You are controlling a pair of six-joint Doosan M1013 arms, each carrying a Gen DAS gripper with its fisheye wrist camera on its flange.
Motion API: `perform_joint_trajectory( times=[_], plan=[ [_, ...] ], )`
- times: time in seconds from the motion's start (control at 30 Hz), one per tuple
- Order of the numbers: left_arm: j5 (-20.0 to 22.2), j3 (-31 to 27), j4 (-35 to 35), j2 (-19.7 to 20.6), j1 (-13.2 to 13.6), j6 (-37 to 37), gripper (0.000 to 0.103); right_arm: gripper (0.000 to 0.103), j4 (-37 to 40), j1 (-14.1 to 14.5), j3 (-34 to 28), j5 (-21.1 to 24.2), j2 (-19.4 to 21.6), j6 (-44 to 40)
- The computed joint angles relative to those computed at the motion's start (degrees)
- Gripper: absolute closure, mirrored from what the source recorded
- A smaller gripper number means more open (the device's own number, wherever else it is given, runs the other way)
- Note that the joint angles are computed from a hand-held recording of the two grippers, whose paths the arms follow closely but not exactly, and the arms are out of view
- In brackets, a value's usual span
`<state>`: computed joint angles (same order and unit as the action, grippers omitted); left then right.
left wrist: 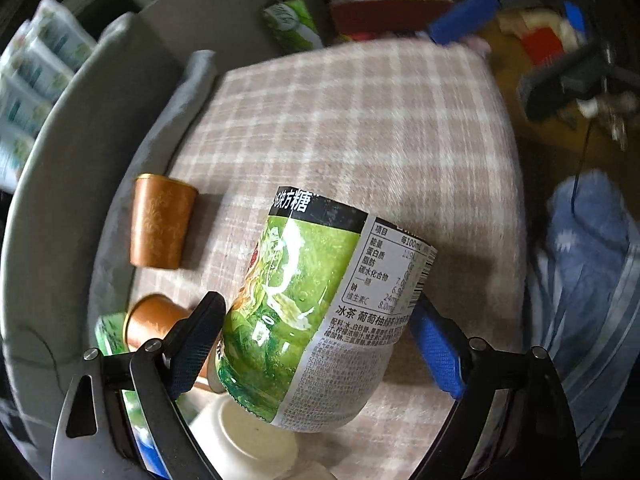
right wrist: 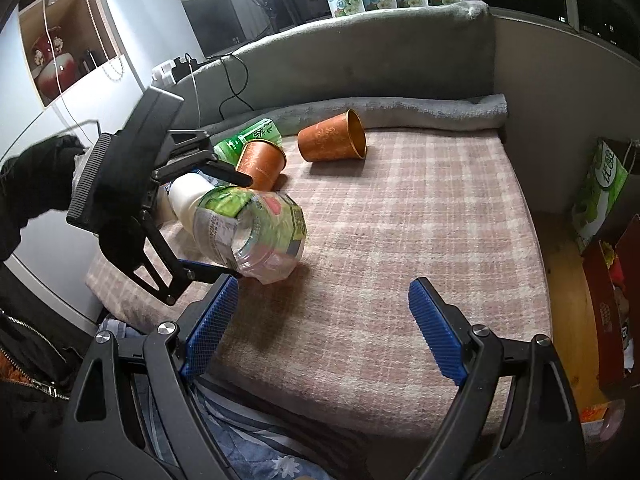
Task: Flip cup upright
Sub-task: 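Rotate the held cup with the left tool until its open rim faces up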
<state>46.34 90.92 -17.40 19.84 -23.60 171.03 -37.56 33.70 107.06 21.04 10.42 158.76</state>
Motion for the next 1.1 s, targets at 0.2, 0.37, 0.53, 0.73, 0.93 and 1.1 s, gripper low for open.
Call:
perform_joint_trajectory(
  times=[0.2, 0.37, 0.53, 0.73, 0.93, 1.1],
  plan=[
    [1.2, -0.4, -8.7, 0.1, 2.3, -2.9, 0.013, 0.014, -1.6, 0.1, 0.1, -0.8, -0.1, 2.1],
    [1.1, 0.4, -16.9, -0.1, 4.2, -4.0, 0.013, 0.014, -2.5, 0.2, -0.2, -1.9, 0.4, 3.3],
    [-0.2, 2.2, -23.4, -0.7, 5.6, -5.4, 0.013, 0.014, -4.6, 0.4, -0.6, -2.5, 0.9, 5.6],
    [-2.5, 4.9, -32.2, -1.8, 7.5, -4.2, 0.013, 0.014, -9.7, 0.7, -1.3, -2.4, 1.6, 11.9],
    [-4.9, 6.6, -37.5, -2.1, 8.2, -4.0, 0.013, 0.014, -12.8, 0.8, -1.7, -2.6, 2.1, 16.2],
    [-5.4, 6.7, -41.5, -1.6, 8.6, -4.3, 0.013, 0.014, -13.2, 0.9, -2.1, -2.3, 2.5, 17.2]
  ],
)
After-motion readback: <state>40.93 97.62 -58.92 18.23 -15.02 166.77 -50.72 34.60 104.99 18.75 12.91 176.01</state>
